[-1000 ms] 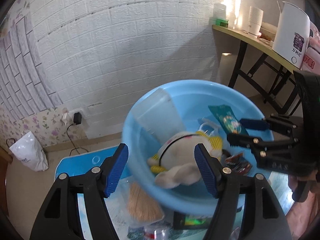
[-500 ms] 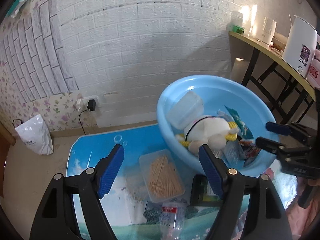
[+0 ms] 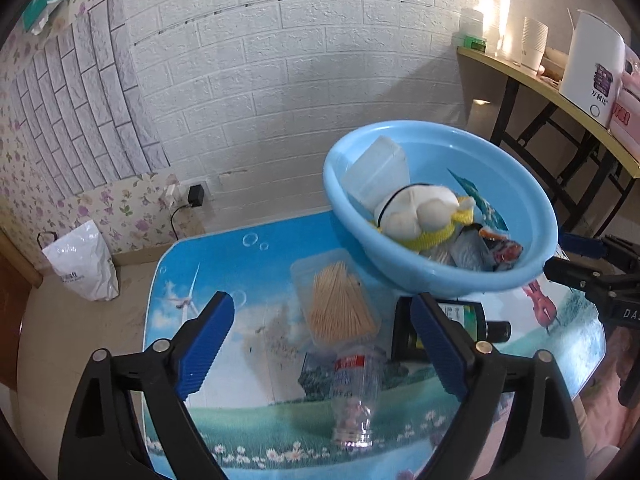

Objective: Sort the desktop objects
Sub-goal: 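Open both tools to drop the plastic box and green packet into the basin, then withdraw both tools from the basin toward the two bottles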

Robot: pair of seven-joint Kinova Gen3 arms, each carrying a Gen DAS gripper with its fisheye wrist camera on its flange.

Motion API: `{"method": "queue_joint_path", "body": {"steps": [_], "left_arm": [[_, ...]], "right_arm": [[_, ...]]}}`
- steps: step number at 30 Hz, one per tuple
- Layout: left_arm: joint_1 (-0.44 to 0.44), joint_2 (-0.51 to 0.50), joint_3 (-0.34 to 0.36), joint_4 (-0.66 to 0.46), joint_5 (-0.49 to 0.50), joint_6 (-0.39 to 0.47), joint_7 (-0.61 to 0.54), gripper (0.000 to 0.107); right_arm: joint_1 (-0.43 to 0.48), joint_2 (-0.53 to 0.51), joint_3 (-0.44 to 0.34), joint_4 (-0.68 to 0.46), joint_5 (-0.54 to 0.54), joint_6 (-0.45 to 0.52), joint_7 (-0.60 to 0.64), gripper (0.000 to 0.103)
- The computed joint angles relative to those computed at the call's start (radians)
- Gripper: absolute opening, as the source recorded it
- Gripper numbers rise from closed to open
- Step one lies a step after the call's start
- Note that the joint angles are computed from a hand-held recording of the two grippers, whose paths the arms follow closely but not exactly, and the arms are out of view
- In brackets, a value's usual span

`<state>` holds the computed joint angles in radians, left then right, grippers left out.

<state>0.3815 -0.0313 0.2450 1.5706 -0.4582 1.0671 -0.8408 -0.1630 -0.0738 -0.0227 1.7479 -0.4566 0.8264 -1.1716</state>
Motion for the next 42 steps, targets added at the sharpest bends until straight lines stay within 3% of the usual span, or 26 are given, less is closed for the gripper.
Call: {"method": "queue_joint_path", "body": {"steps": [3,6,12,17,25,42], "left_arm": [[-0.005,-0.015,-0.002,0.019,0.021,0.001,0.004,0.093],[-0.008,-0.023,0.005,0.037,0.026,0.011,0.016,0.094],[-0.012,-0.032,0.008,0.075,0.06,0.045,0.045,0.094],[-0.031,-0.056,0.003,0.119,0.104,0.043,0.066,0.094],[-0.046,-0.067,0.017,0.144,0.09,0.061,0.095,0.094],[-0.03,-0.048,0.02,0.181,0.125,-0.036,0.067,0.094]], "right_arm": [[0.048,-0.009,-0.04,0.018,0.018,0.009,-0.022,0.071],[0.009,-0.015,0.011,0.033,0.015,0.028,-0.044,0.071],[0.005,-0.026,-0.011,0.075,0.084,0.021,-0.13,0.071],[-0.001,-0.031,-0.008,0.11,0.095,0.011,-0.135,0.082],[-0.01,-0.032,-0.009,0.127,0.103,0.002,-0.139,0.084],[-0.04,-0.018,-0.026,0.125,0.09,0.012,-0.134,0.084]]}}
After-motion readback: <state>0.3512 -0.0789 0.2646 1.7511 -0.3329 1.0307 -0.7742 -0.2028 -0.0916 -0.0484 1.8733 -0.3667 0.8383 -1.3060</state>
